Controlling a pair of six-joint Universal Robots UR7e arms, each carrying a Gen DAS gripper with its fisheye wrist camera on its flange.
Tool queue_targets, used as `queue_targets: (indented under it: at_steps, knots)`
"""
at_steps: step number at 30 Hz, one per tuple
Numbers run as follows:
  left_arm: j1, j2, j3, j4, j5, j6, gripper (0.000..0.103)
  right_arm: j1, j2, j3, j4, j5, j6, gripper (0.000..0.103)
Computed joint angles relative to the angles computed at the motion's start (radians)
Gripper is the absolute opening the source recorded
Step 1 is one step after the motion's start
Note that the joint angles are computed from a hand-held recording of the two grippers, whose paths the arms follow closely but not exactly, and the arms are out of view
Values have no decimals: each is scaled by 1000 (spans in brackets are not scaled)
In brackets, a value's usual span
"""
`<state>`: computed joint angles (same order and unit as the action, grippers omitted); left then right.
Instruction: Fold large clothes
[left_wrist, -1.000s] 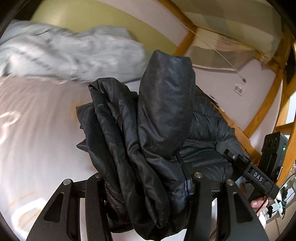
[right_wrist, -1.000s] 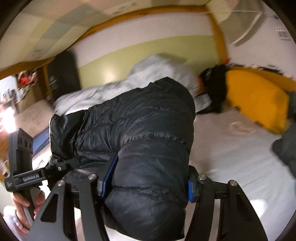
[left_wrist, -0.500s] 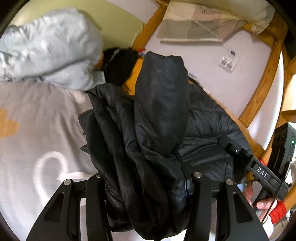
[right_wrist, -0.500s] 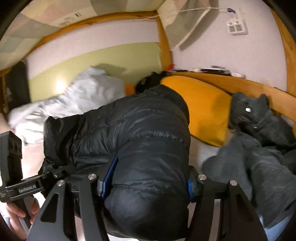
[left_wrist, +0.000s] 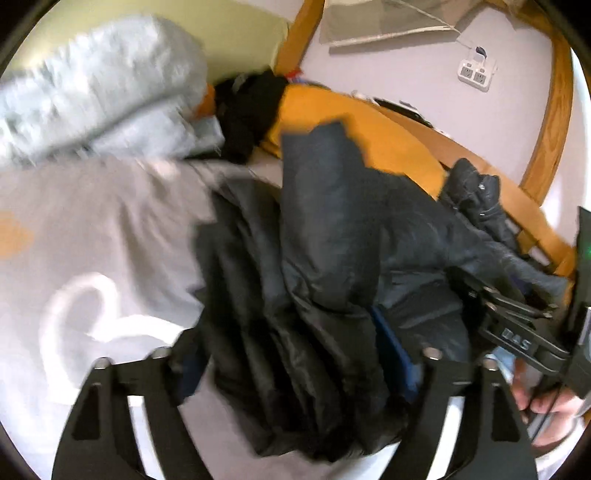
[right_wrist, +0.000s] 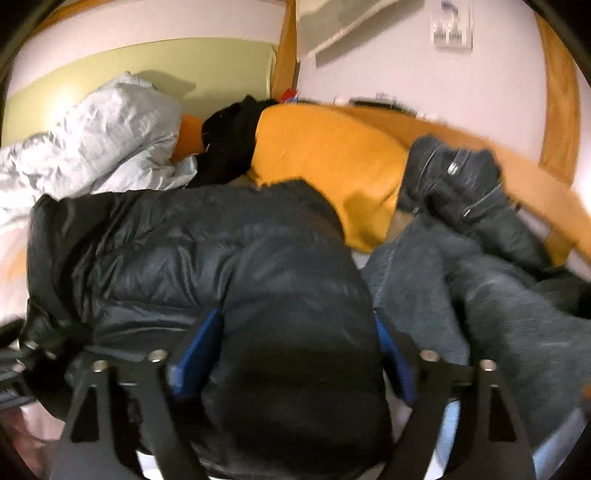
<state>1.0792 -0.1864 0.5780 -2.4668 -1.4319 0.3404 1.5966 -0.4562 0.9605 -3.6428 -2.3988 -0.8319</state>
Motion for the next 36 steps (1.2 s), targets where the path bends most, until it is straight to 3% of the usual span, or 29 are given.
queue_targets:
  at_steps: [2, 3, 8, 13, 16, 21, 25, 28, 33, 36]
  knots:
    - [-5, -45, 81, -102, 26, 43, 93, 15, 3, 22, -76, 23, -44, 103]
    - [-5, -73, 126, -146, 31, 62, 95, 25, -4, 51, -112, 46, -46, 103]
    - [-4, -219, 374, -433, 74, 191, 103, 74, -62, 212, -123, 127, 92, 103]
    - [37, -347, 537, -511, 30, 170, 103, 103, -81, 358, -216, 150, 205, 103]
    - [49, -392, 619, -579, 49, 212, 103, 108, -72, 406, -250, 137, 229, 103]
    - [65, -410, 689, -668, 65, 257, 103, 104, -58, 459, -288, 141, 220, 103]
    - [74, -391, 708, -739, 89, 287, 103, 105, -35, 450, -347, 152, 139, 103]
    - [67, -381, 719, -803, 121, 306, 103, 93, -34, 452, -340, 168, 163, 103]
    - [66, -392, 767, -894, 83, 350, 103, 85, -18, 418, -316, 155, 170, 103]
    - [67, -392, 759, -880, 86, 340, 103, 88, -7, 407, -319, 143, 157, 103]
